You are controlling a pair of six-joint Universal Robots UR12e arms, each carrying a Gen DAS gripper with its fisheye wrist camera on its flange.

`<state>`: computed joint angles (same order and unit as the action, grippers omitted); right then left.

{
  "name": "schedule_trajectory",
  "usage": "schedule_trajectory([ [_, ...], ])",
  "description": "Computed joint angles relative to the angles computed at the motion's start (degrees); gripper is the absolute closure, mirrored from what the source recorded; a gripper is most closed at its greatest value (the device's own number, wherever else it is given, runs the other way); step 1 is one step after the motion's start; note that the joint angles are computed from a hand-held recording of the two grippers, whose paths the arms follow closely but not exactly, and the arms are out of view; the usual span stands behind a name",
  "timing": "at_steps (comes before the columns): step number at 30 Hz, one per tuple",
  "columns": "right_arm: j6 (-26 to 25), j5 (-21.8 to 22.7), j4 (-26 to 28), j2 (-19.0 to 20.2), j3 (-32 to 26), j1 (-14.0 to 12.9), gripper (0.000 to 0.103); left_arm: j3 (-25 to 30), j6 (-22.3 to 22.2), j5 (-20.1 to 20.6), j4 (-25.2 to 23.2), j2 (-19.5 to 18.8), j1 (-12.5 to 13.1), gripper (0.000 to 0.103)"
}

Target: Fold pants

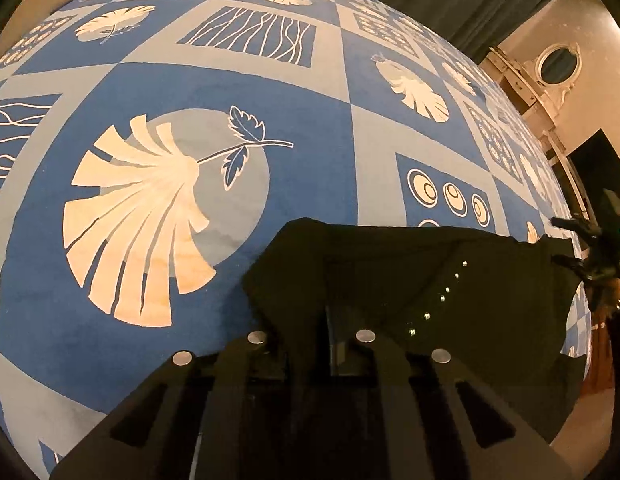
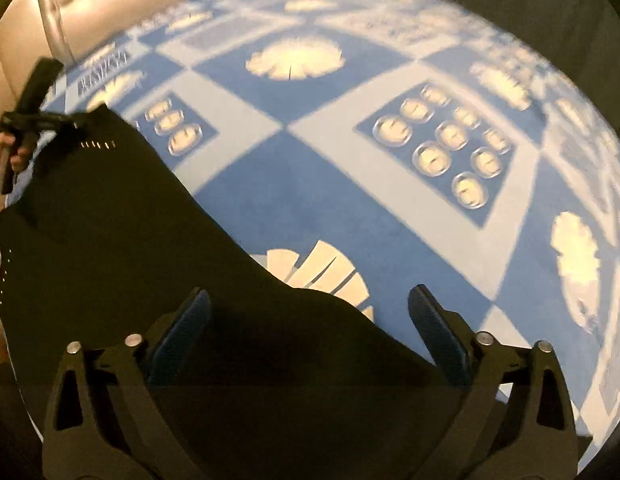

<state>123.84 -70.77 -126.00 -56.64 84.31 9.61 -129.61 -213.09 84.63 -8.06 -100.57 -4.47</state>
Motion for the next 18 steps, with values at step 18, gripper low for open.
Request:
schedule_trajectory([
  [18, 0.68, 15.18, -26.44, -15.93, 24.15, -7.68, 0.090, -3.35, -6.18, 0.87, 15.01, 1.85, -1.35, 0.093],
])
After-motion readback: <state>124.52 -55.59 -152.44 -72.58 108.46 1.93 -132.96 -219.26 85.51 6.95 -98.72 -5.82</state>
